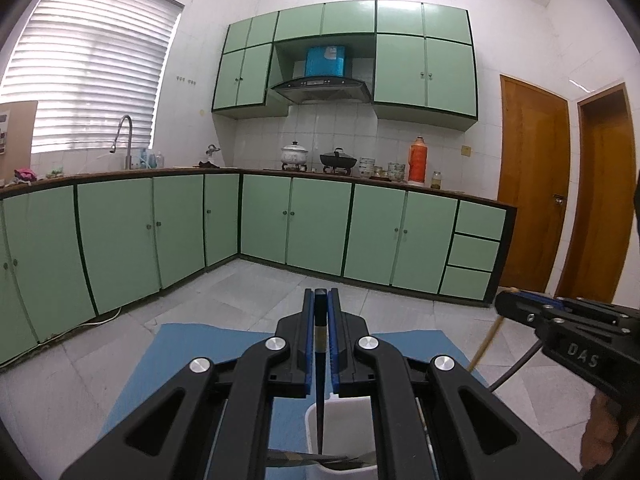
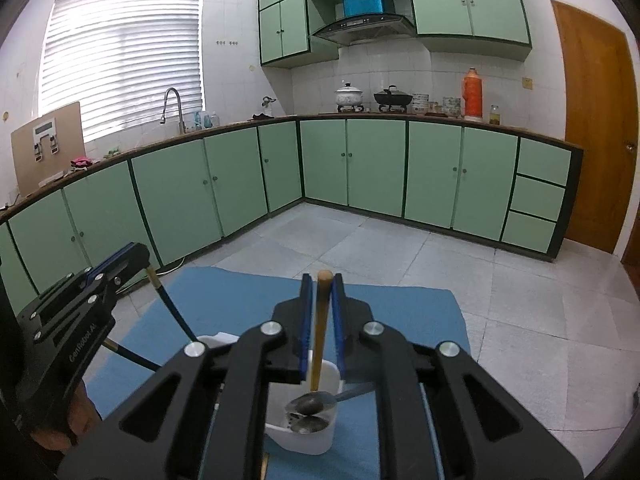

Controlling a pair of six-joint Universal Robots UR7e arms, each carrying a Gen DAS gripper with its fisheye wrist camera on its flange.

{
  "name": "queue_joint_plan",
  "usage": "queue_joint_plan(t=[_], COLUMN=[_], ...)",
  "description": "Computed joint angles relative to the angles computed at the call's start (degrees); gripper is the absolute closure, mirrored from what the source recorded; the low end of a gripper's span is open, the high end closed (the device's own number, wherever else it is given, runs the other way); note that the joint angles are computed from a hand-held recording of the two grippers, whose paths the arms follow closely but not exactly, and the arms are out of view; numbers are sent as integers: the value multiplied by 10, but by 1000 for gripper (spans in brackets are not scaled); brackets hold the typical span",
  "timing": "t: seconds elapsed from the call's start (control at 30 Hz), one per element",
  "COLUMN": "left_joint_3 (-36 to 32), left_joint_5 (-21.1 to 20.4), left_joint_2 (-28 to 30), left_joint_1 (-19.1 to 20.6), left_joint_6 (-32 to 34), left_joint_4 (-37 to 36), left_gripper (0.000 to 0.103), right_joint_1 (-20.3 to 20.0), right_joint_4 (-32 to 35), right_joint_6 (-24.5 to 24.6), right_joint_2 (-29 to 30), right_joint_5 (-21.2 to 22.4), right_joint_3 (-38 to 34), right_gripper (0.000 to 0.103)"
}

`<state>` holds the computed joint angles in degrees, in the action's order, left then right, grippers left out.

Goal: Organize utensils
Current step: 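Drop both chopsticks into the white holder and open both grippers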

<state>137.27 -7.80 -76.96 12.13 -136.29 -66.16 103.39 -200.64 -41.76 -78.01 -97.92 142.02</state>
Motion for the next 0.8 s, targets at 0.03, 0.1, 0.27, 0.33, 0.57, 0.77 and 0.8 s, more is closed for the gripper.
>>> queue_joint_plan(t=[0.03,0.1,0.27,0.33,0.57,0.77,0.8], left_joint_3=[2,-2,-11,-16,-59,-66,-66], left_joint_5=[-1,-5,-13,-16,-32,-70,-77], left_joint_2=[-3,0,4,7,47,61,62], left_joint_1=[0,-5,-15,-20,-48,-99,-107], left_joint_6=[6,-27,-87,-122,-301,-369,-371], left_joint_4=[-7,25,88,121,308,372,375], left_gripper=[92,81,64,58,30,11,10], right_joint_1=[-2,-5,-15,-24,-37,-56,-62], right_joint_4=[-2,-10,-26,-28,-60,-87,-93], right_joint_6=[1,-2,-7,-8,-6,-21,-29], right_joint_2=[-3,-7,-18,-29,-63,-105,-115], right_joint_5=[3,9,21,40,78,112,122], right_joint_3=[2,5,10,13,22,47,57], right_gripper=[80,68,58,52,37,22,18])
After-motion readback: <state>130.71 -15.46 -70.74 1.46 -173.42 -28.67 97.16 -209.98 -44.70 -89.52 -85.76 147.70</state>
